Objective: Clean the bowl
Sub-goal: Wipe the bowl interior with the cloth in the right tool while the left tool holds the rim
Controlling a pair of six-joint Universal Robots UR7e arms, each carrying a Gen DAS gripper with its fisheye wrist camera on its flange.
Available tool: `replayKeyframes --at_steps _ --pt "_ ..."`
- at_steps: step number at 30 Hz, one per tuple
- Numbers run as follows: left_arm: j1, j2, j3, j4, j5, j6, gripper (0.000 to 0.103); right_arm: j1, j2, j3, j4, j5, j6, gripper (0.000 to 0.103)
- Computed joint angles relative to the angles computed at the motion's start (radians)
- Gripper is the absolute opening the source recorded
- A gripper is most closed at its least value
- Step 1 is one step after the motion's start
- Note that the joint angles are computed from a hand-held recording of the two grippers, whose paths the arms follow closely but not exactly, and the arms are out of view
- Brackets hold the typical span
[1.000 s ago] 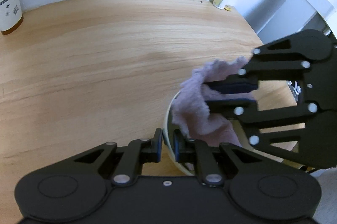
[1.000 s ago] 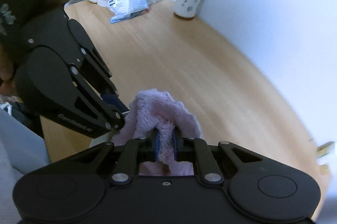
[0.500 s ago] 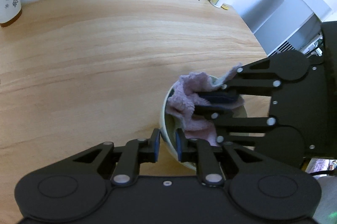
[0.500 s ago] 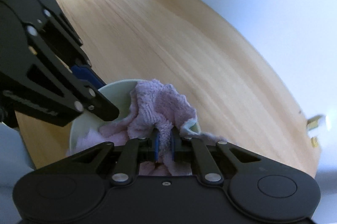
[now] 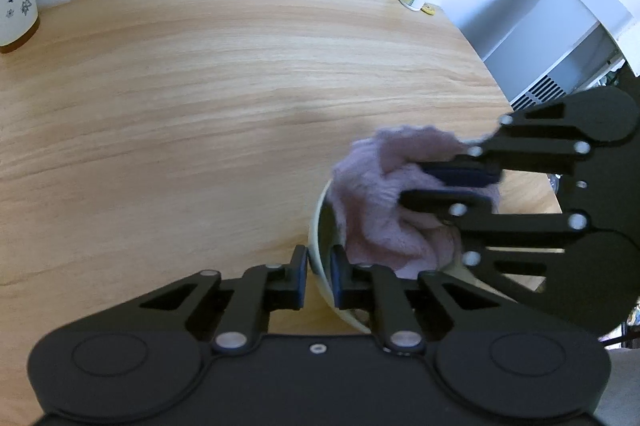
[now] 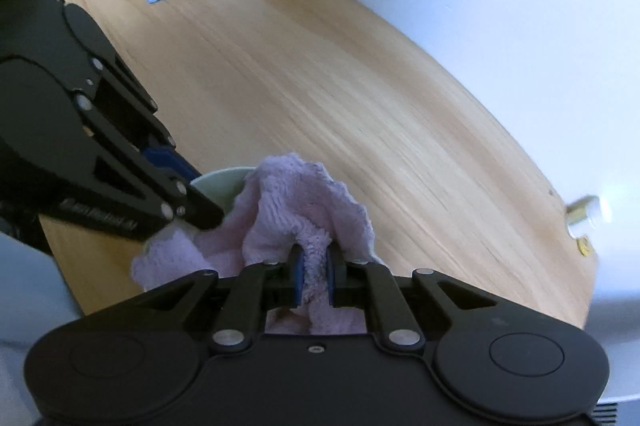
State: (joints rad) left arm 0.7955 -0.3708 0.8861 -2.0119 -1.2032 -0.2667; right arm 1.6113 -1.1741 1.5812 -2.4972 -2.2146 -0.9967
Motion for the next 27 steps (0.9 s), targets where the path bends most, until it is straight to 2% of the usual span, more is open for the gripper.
replayKeyframes --at_steps 5,8,11,15,21,27 --pt "-0.010 0.020 -0.024 0.017 0.026 0.021 0.008 0.026 0.037 0.019 -0.036 -0.124 -0.052 0.011" --pt "-0.004 0.019 -0.021 0.004 0.005 0.015 0.008 0.019 0.058 -0.023 0.066 -0.142 0.026 0.011" --pt "-0.005 0.018 -0.013 -0.007 0.001 0.014 0.008 0.011 0.072 -0.045 0.110 -0.137 0.049 0.010" --pt "-0.006 0.011 0.000 -0.015 0.003 0.005 0.008 -0.003 0.094 -0.105 0.220 -0.102 0.137 0.010" --pt "-0.010 0.007 0.006 -0.012 0.016 -0.009 0.008 -0.032 0.084 -0.139 0.298 -0.026 0.197 0.012" --pt "-0.014 0.012 0.001 -0.013 0.027 -0.022 0.006 -0.047 0.083 -0.304 0.555 0.070 0.306 0.012"
